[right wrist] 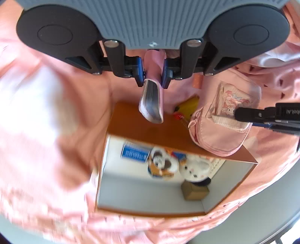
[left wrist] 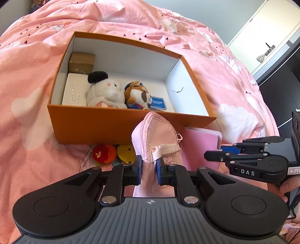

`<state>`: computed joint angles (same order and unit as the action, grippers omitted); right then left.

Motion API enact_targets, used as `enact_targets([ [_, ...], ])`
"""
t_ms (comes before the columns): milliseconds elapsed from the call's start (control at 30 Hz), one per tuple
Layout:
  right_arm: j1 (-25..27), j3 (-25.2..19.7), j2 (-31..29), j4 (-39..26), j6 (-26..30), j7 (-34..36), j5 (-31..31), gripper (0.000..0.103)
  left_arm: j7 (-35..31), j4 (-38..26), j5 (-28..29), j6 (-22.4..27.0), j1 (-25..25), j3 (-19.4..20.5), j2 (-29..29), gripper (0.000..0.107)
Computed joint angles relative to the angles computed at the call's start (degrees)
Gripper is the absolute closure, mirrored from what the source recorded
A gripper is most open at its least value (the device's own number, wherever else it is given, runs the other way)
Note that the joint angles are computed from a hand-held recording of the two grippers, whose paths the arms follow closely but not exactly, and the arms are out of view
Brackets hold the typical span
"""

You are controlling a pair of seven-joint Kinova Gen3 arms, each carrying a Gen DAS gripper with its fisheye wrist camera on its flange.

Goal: Organize objects
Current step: 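Lower the backpack into the box and open the left tool while the right tool carries the notebook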

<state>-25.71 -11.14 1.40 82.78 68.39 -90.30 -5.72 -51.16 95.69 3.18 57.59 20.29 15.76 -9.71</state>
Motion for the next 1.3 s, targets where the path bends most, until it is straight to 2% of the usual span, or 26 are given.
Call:
enact_targets([
  [100, -0.3, -0.2, -0.9, -1.1, -0.1, 1.4, 1.7, 0.082, -0.9, -0.4, 0.2, -0.6, 0.1, -0.2, -0.6, 0.090],
  [400, 1.6, 1.0, -2.8, -4.9, 1.4, 4.3, -2.5, 0.082, -1.8, -2.5, -0.5, -1.8, -0.7, 0.1, -2.1, 0.091],
  [533, 2.4, 1.3, -3.2, -6.0, -1.0, 3.3, -3.6, 0.082, -1.5, -3.3, -1.6, -2.5, -1.6, 0.5, -2.4, 0.091],
  [700, 4.3, 2.6, -2.7, -7.8, -3.7, 2.8, -7.9, 0.082, -2.7, -4.6, -2.6, -3.3, -2.7, -0.3, -2.3, 0.090],
  [867, 5.0, 2.7, 0.6, -10.6, -6.1, 0.9, -9.6, 0.082, -3.8, -6.2, -3.7, -5.0, -4.3, -1.5, -0.6, 0.091],
  [967, 4.4, 2.3, 3.7, -12.8, -6.7, -1.2, -7.9, 0.082, -5.5, -7.7, -3.7, -5.3, -4.6, -2.4, 1.9, 0.091],
  [1100, 3.0, 2.0, 9.7, -17.7, -3.1, -2.1, -5.4, 0.082, -8.3, -8.9, -2.5, -5.4, -4.3, -3.8, 5.0, 0.091],
  [1200, 1.7, 2.4, 13.4, -20.3, -0.7, -3.8, -3.4, 0.082, -11.4, -9.3, 1.4, -5.8, -4.2, -5.2, 7.4, 0.091],
  [1300, 0.6, 3.2, 13.4, -19.5, -2.3, -5.9, -0.5, 0.082, -13.3, -9.5, 5.4, -6.3, -4.4, -6.0, 9.9, 0.091],
])
